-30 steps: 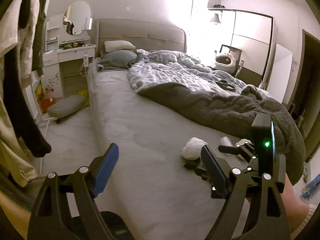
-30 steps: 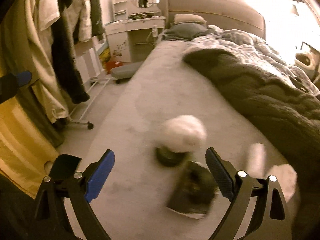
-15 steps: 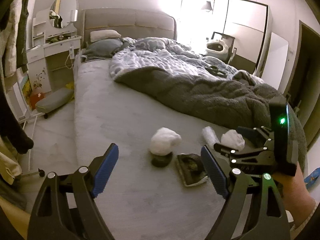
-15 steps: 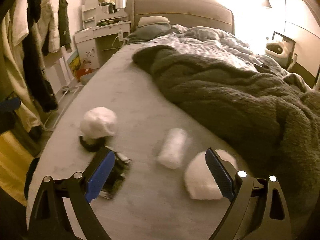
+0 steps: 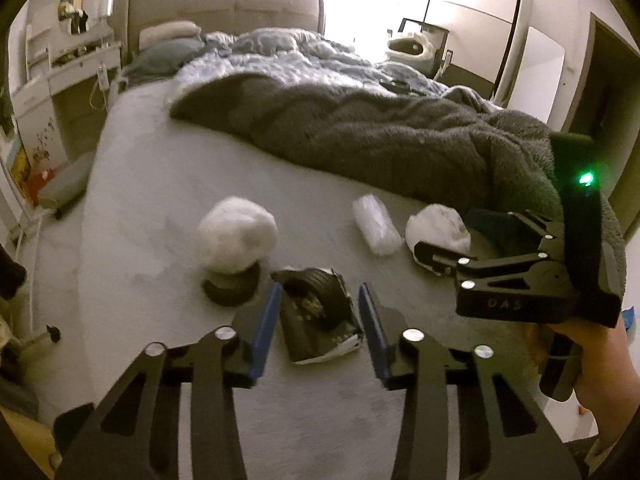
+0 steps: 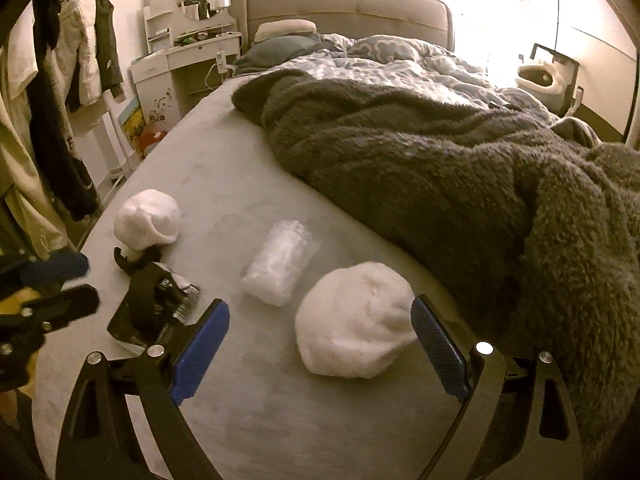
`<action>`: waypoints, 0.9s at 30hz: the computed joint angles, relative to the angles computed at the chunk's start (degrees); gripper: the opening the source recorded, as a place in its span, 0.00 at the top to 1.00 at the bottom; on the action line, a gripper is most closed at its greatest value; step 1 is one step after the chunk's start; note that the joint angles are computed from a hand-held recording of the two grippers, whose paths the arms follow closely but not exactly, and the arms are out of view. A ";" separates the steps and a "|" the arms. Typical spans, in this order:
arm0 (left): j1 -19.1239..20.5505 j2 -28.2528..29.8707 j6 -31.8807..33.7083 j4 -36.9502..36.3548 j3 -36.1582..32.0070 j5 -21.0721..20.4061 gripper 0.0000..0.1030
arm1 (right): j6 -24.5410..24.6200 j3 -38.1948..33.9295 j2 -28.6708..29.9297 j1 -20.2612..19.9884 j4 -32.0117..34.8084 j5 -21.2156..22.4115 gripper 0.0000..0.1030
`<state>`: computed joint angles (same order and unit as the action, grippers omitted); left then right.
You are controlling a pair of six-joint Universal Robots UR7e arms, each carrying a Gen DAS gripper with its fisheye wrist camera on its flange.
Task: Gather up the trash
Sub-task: 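Grasp the black curved item with the left tool while the right tool grasps the white towel bundle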
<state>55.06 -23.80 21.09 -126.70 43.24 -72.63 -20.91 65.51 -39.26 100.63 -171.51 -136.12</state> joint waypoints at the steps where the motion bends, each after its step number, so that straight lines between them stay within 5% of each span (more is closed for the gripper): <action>1: 0.18 0.79 -0.97 1.38 -1.21 -0.31 0.63 | 0.11 0.06 -0.08 -0.06 0.11 0.07 0.10; 15: 1.42 5.82 -7.94 9.70 -9.59 -3.60 0.75 | 0.57 2.24 -2.08 -1.01 1.70 2.15 0.10; 27: 2.46 7.75 -9.56 12.63 -14.39 -7.82 0.91 | 0.37 -0.54 0.12 -1.46 5.45 -2.63 0.10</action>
